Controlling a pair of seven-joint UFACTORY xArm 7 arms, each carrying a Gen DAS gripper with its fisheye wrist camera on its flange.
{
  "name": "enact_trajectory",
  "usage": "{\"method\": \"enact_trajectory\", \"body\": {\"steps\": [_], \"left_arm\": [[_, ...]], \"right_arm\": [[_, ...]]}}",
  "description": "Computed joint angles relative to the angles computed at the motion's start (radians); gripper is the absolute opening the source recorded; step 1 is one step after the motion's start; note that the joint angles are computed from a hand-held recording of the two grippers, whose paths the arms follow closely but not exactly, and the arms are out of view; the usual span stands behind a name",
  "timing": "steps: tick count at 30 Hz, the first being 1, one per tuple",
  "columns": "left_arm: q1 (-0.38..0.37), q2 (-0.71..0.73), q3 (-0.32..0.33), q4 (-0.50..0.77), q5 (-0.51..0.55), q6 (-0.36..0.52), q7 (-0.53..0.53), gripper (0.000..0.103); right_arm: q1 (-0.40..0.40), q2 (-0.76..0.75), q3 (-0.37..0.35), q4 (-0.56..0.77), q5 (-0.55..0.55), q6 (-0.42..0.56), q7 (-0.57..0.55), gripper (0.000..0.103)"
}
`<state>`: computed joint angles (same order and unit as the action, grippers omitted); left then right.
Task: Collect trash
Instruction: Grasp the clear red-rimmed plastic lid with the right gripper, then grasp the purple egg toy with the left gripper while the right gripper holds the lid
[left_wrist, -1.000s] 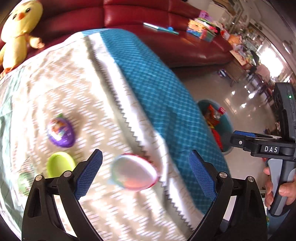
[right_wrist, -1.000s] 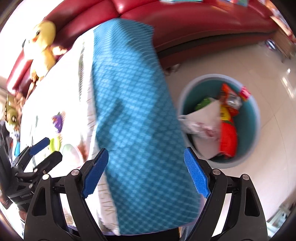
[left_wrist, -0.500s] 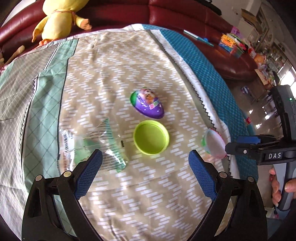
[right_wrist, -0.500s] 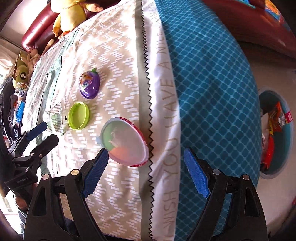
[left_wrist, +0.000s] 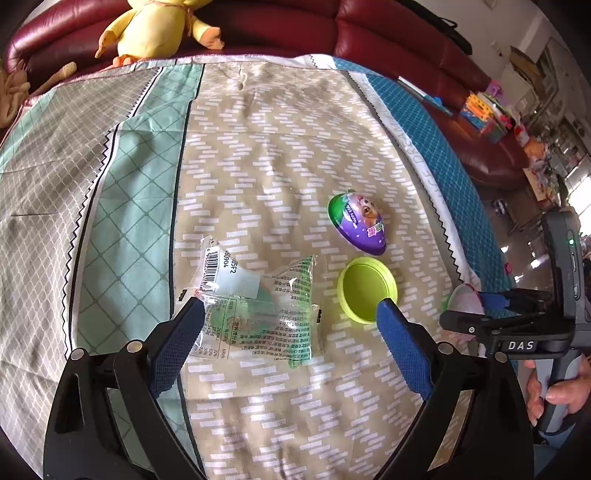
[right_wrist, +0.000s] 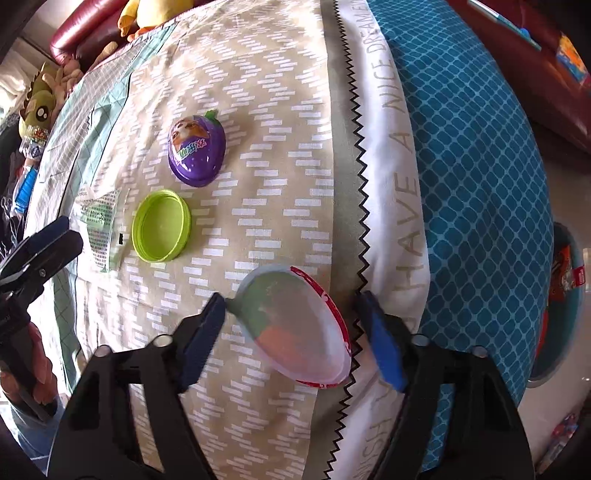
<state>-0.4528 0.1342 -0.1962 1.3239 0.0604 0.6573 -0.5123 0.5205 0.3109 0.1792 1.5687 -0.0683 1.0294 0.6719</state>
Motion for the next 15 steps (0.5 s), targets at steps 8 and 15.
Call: {"method": "enact_trajectory", "body": {"steps": [8,15], "left_arm": [[-0.022,0.082,0.001,0.117,0.016,0.027,0.017,0.094],[-0.065,0.220,0.016,0.314,0.043,0.091,0.021,0.094]], "right_arm": [[-0.035,-0.003,-0.011,0.001,0.042,-0.068,0.016,0.008],[-0.083,-0.050,-0.029,-0.060,0.059,-0.142,0.024,0.008]]}}
